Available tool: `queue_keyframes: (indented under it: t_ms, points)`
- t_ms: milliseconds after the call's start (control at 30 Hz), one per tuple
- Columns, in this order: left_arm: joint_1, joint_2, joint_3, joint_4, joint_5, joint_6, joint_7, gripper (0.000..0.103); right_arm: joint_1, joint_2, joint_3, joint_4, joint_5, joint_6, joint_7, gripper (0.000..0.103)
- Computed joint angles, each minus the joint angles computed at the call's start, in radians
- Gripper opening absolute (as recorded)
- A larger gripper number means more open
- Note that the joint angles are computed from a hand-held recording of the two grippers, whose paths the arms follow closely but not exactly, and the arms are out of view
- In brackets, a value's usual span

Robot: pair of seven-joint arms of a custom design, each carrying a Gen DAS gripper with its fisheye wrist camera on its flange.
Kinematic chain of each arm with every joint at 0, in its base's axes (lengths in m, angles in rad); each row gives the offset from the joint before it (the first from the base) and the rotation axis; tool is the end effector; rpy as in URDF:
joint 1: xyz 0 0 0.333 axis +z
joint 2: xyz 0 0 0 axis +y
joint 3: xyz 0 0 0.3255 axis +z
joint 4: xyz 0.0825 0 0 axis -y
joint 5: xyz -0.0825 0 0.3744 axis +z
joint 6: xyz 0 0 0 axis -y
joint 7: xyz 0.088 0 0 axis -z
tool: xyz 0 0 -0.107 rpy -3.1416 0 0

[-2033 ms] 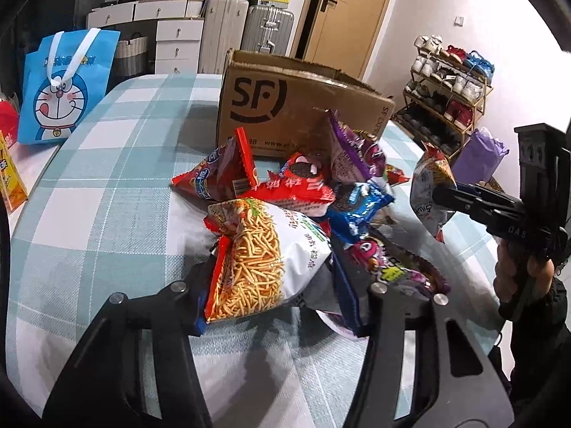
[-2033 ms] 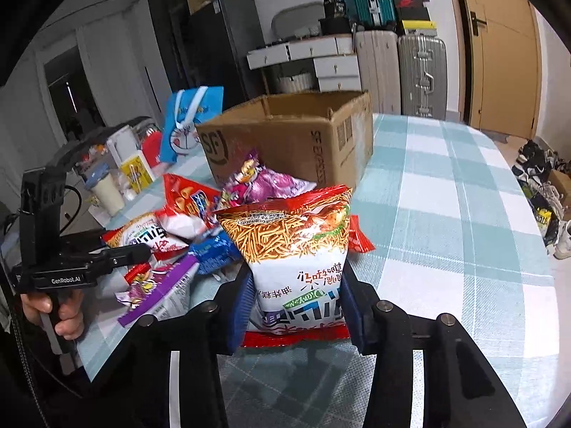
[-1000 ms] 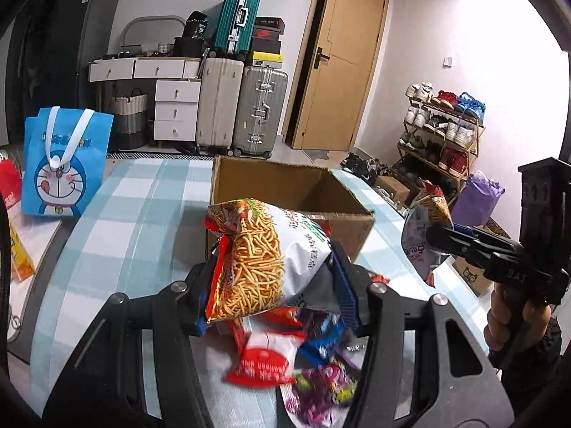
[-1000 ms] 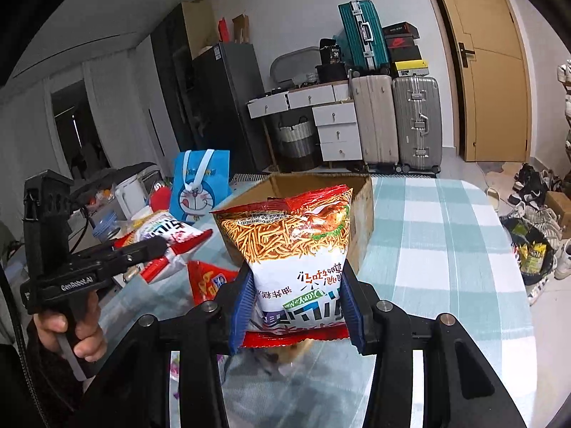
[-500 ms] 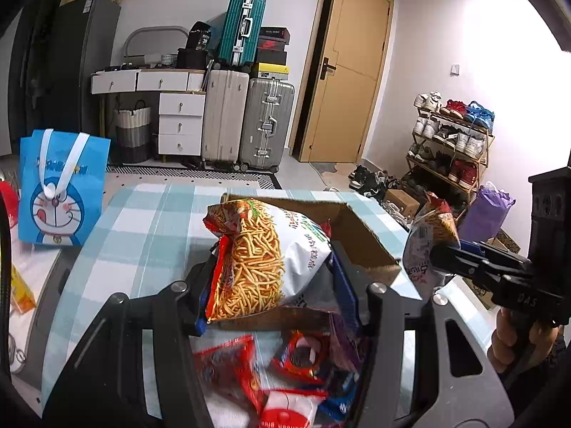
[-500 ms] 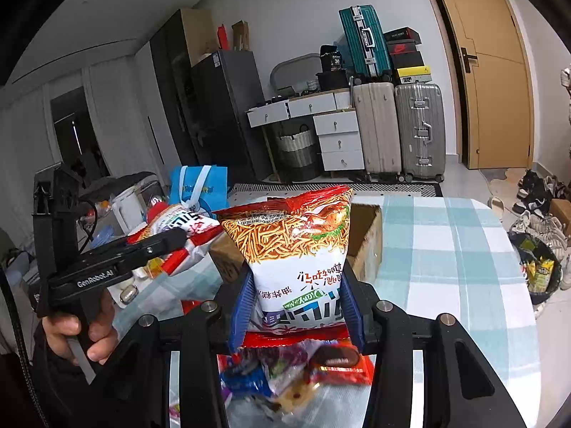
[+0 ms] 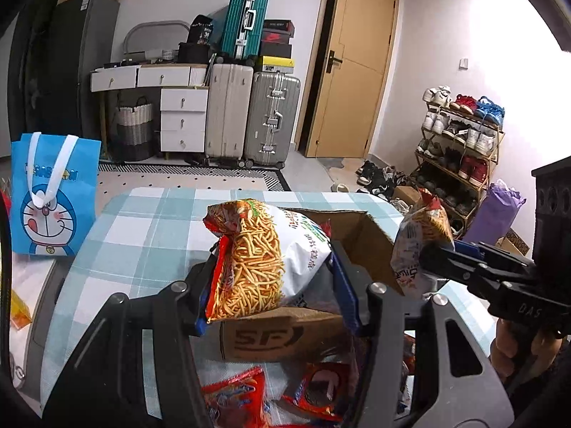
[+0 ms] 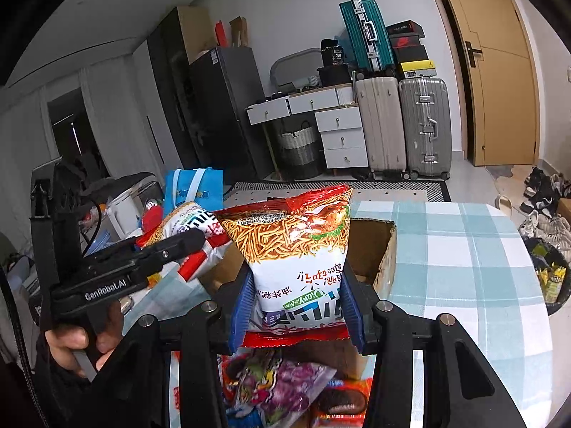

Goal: Organize snacks
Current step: 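Lift both held bags and carry them over the open cardboard box, then open both tools to drop the bags into the box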

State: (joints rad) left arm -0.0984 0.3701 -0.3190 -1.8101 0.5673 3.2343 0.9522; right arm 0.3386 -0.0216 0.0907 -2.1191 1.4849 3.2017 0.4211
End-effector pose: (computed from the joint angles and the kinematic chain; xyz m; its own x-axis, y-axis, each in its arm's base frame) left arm 0.6081 -0.2931 0.4876 -0.3959 -0.8998 0.1834 -0.5134 0.0513 -0.8566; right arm 0.5231 0.1365 0.4994 0.1990 -0.9462 -0.2551 -0.5483 0.1082 -0.8292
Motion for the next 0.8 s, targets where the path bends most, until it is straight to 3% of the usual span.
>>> queue_keyframes:
  t_ms: [100, 167, 300, 367, 567, 733, 800]
  points:
    - [0.002, 0.044, -0.012, 0.043, -0.004, -0.021, 0.015, 0.052, -0.009, 0.030, -0.005, 0.035, 0.035, -0.021, -0.024, 0.045]
    - [0.030, 0.079, -0.057, 0.074, -0.020, -0.047, 0.047, 0.052, -0.015, 0.052, -0.002, 0.056, 0.050, -0.018, -0.039, 0.045]
    - [0.012, 0.126, -0.051, 0.123, -0.033, -0.072, 0.088, 0.052, -0.030, 0.085, 0.000, 0.099, 0.126, -0.039, -0.121, 0.045]
    - [0.033, 0.154, -0.087, 0.144, -0.052, -0.093, 0.127, 0.052, -0.035, 0.098, 0.000, 0.103, 0.093, -0.050, -0.088, 0.045]
    - [0.007, 0.206, -0.102, 0.204, -0.120, -0.167, 0.193, 0.052, -0.056, 0.127, 0.005, 0.104, 0.005, -0.082, 0.004, 0.045]
    - [-0.015, 0.228, -0.096, 0.221, -0.169, -0.197, 0.232, 0.052, -0.074, 0.146, 0.006, 0.097, -0.090, -0.094, 0.084, 0.045]
    - [-0.055, 0.222, -0.050, 0.221, -0.151, -0.195, 0.212, 0.052, -0.085, 0.152, 0.009, 0.098, -0.100, -0.108, 0.093, 0.045]
